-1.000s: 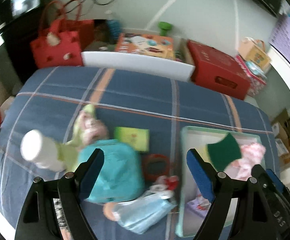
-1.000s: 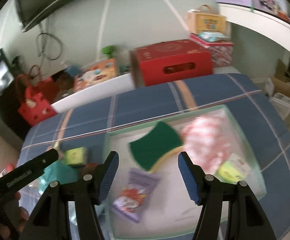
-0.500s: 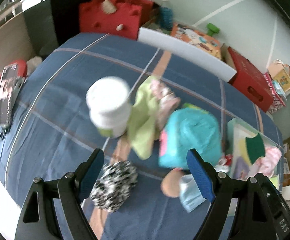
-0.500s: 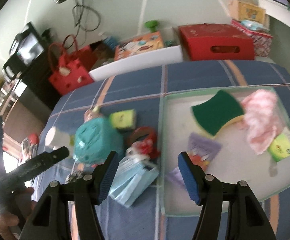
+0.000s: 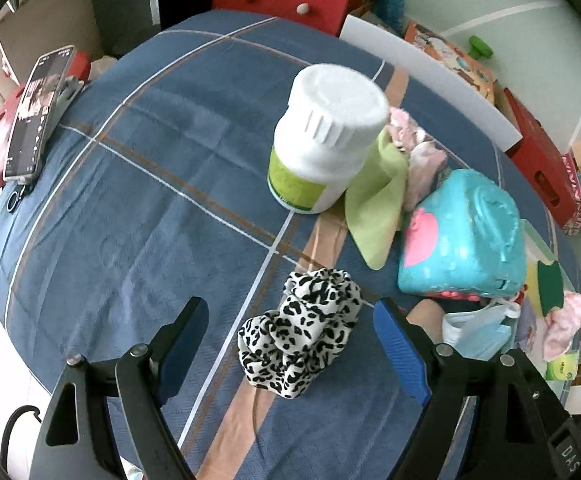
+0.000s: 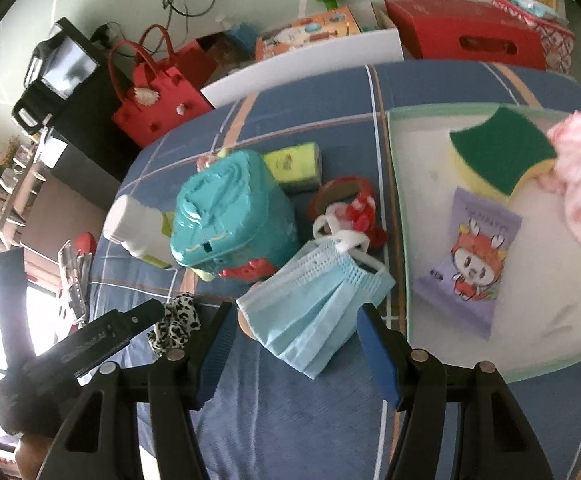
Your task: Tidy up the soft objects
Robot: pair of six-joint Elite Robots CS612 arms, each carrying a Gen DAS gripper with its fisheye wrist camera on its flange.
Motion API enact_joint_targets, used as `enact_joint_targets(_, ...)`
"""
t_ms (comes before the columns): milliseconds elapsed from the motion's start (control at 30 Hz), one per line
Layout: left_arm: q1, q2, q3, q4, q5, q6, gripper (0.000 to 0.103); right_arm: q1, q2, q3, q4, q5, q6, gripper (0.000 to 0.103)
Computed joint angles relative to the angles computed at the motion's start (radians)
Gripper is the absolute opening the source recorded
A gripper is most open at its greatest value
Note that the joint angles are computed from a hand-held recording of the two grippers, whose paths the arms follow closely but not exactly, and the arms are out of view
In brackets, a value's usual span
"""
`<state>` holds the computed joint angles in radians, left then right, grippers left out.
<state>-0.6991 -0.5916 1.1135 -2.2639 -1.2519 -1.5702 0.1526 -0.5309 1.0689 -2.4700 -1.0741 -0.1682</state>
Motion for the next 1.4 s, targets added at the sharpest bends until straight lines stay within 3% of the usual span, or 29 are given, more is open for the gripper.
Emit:
enact_joint_targets(467,0.017,0.046,-0.053,0.009,-0.067,0.031,0.085,0.009,0.048,-0.069,0.116,0.019,0.016,0.066)
enact_joint_targets(1233,0.031,0.115,-0.128,0.054,-0.087,0.074,0.080,0.034,0.085,-0.113,0.087,-0.006,0.026,0.070)
enact_joint_targets(1333,0.031,0.118,-0.136,0.066,-0.082,0.079,0.069,0.035,0.088,-0.116,0.090,-0.012,0.024,0.070)
enact_joint_targets(1400,0.032,0.121,-0.140,0.065,-0.083,0.083,0.067,0.036,0.088,-0.115,0.087,-0.016,0.024,0.070)
